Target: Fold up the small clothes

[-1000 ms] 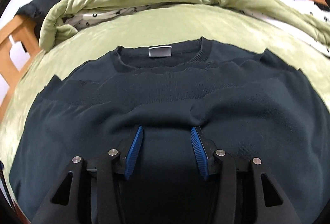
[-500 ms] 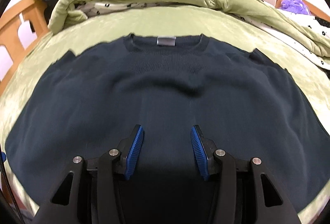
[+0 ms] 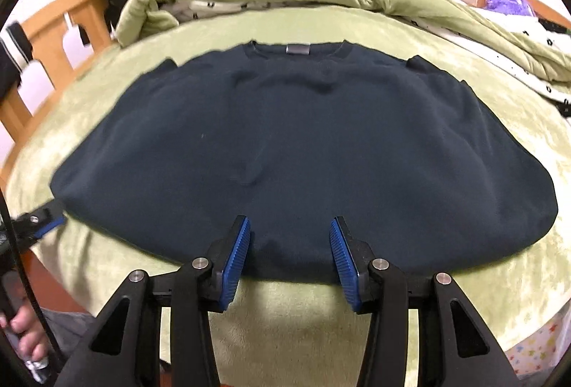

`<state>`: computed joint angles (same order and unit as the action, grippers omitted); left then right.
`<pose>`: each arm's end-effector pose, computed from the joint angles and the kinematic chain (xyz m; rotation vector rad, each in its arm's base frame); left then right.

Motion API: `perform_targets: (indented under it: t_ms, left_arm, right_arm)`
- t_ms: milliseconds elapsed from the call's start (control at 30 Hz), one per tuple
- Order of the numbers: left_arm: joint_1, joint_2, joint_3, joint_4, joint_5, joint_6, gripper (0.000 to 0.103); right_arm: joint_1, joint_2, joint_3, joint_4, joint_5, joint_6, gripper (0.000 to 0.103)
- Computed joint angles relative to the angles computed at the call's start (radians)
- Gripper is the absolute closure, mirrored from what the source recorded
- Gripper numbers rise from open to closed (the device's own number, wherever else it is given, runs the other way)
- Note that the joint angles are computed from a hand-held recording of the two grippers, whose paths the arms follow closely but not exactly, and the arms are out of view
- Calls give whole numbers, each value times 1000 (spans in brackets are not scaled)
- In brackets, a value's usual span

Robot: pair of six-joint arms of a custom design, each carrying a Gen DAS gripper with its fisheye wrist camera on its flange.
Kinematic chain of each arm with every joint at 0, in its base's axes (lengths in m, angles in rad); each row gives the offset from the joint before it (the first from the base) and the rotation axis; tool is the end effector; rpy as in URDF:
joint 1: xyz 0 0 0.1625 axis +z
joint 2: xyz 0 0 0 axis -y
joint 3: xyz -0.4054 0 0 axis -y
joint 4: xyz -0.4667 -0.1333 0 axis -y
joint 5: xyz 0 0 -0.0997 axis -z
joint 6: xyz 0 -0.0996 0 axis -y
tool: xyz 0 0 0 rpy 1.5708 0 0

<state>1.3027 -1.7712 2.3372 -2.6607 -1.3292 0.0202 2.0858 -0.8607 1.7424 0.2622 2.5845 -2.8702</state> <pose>0.0329 -0.4735 0.2757 0.3189 2.8453 -0.8043 0.2848 -0.4042 0.0205 0.0045 -2.2109 0.9064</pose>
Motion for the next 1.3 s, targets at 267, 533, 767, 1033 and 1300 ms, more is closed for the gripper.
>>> perform_targets:
  t_ms: [267,533,767,1033,1300]
  left_arm:
    - [93,83,-41,-94,-134,-138,25]
    - [26,180,-87,-158,4,-192,32]
    - [-75,178,-74,-258,115,-162,72]
    - [-270,170,-40,-341,227,-46,77]
    - [-409,225,-12,-338,173,23,80]
  right_arm:
    - [-42,-112,76,-146,-58,-109,57]
    - [-86,-203,146,-248,-110,-166,57]
    - [-95,-334,251,-352,-89,-229,57]
    - [-112,-467,366,-395,-59,-227,57]
    - [-108,-577,441,-361,17,-209,58]
